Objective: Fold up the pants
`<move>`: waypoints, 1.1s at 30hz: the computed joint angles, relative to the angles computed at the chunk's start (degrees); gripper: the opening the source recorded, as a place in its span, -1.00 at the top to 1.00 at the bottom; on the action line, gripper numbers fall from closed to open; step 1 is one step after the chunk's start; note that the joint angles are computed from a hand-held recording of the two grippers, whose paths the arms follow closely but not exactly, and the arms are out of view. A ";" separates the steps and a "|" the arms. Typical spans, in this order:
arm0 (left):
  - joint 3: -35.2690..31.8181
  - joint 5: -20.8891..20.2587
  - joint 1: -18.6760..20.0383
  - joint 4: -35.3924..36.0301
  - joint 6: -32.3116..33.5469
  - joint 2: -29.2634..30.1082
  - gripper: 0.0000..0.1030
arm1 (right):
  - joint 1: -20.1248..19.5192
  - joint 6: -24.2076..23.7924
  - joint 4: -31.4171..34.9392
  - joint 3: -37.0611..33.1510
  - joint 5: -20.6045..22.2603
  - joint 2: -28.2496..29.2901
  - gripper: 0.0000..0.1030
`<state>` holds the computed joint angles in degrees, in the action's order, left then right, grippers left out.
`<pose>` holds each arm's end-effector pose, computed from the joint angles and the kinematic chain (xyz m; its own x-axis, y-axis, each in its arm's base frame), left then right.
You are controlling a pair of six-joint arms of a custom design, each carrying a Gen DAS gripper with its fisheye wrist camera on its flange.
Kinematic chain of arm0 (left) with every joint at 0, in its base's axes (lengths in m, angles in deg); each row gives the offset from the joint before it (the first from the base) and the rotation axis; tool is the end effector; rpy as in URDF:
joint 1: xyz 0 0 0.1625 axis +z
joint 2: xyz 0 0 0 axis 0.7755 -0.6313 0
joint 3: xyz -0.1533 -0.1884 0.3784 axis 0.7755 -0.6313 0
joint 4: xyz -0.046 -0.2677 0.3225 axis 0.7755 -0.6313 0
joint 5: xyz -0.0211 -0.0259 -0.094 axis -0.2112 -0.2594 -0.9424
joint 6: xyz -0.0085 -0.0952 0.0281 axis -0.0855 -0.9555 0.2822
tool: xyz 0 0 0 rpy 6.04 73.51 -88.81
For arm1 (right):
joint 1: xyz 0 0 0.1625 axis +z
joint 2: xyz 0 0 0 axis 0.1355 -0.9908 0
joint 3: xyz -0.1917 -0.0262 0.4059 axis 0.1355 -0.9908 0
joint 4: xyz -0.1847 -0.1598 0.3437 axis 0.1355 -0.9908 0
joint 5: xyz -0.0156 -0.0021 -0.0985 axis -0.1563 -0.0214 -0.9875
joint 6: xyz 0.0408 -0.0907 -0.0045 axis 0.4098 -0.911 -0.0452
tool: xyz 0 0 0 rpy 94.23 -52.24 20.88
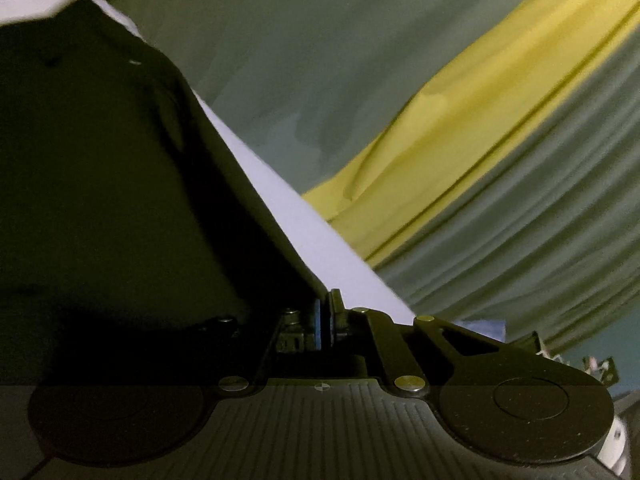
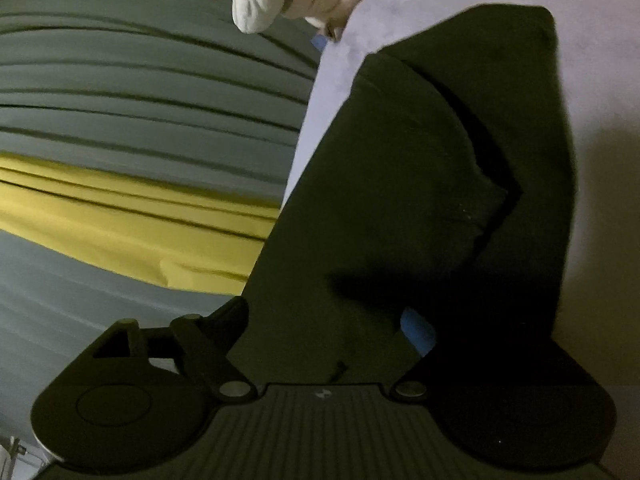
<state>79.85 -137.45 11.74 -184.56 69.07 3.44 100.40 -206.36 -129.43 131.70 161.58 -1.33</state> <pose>-0.2109 -0.7343 0.2952 -0.9630 0.2589 -0.0743 0.2582 0.8087 -0.5285 0.1690 -0.3487 0.1036 -0.6316 0.4095 -0.6583 0.4905 -0.4465 -0.7484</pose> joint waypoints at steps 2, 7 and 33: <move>6.68 1.82 -0.21 -1.82 -0.87 -5.43 0.90 | 0.05 -1.75 -2.24 0.75 0.37 -0.13 -0.62; 19.69 6.23 -1.12 -0.94 -3.10 -16.82 0.98 | 1.52 -6.87 -1.08 -0.04 6.45 -1.09 0.22; -26.06 6.54 2.73 29.56 -14.85 9.08 0.89 | 0.99 5.53 13.14 -1.25 -0.25 -2.18 -0.47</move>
